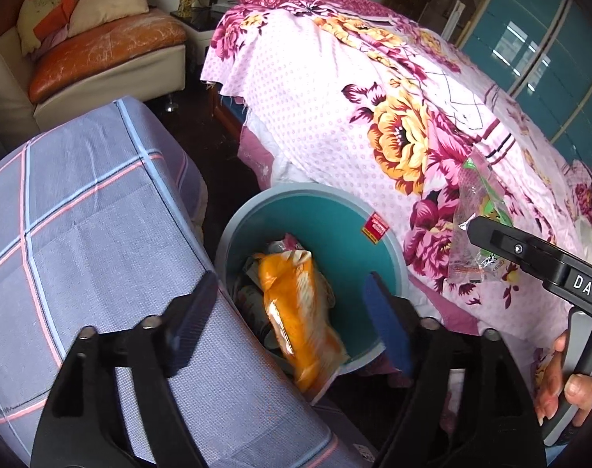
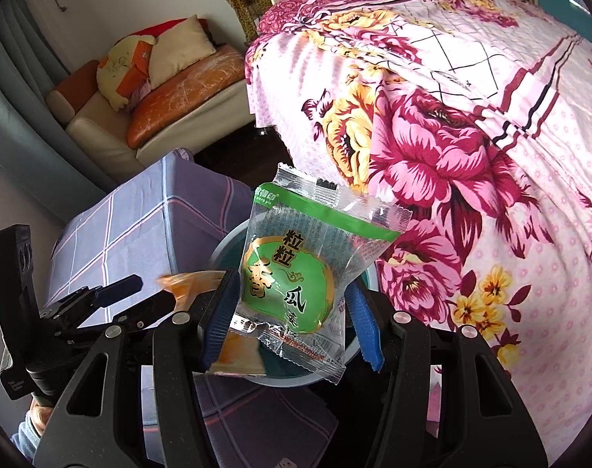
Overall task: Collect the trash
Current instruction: 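Carry the orange bag and green packet over the teal bin and release both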
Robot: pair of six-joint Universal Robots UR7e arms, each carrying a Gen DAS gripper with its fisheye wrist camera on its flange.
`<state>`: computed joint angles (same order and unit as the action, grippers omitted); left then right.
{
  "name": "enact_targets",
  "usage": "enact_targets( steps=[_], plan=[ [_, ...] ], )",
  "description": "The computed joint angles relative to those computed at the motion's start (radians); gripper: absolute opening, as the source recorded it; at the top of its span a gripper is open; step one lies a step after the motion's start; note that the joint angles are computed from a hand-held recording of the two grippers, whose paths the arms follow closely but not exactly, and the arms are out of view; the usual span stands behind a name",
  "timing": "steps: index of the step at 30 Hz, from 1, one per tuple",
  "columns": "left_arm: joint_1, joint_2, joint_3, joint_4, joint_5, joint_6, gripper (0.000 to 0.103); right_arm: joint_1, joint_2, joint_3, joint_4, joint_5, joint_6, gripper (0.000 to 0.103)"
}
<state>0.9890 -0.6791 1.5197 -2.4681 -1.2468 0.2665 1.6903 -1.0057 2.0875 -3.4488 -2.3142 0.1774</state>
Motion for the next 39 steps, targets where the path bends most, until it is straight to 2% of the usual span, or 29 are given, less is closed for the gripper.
enact_targets(
  steps=[6, 22, 24, 26, 28, 33, 35, 39],
  plan=[
    [0.009, -0.009, -0.002, 0.014, 0.004, -0.012, 0.093, 0.001, 0.003, -0.005, 0.012, -0.002, 0.002, 0.053],
    [0.035, -0.063, 0.04, 0.022, 0.031, -0.039, 0.095, 0.017, 0.049, -0.063, 0.079, 0.012, -0.008, 0.054],
    [0.038, -0.071, 0.046, 0.021, 0.037, -0.044, 0.095, 0.016, 0.057, -0.073, 0.089, 0.018, -0.008, 0.056],
    [0.044, -0.081, 0.052, 0.021, 0.041, -0.048, 0.095, 0.015, 0.066, -0.082, 0.093, 0.024, -0.01, 0.066],
    [0.05, -0.091, 0.056, 0.021, 0.046, -0.052, 0.095, 0.013, 0.075, -0.093, 0.098, 0.032, -0.008, 0.071],
    [0.064, -0.109, 0.06, 0.026, 0.052, -0.067, 0.095, 0.016, 0.089, -0.111, 0.123, 0.049, 0.004, 0.074],
    [0.068, -0.115, 0.061, 0.033, 0.052, -0.07, 0.095, 0.022, 0.092, -0.112, 0.127, 0.043, 0.013, 0.078],
    [0.072, -0.131, 0.074, 0.031, 0.049, -0.07, 0.095, 0.032, 0.088, -0.108, 0.152, 0.03, 0.039, 0.079]
  ],
)
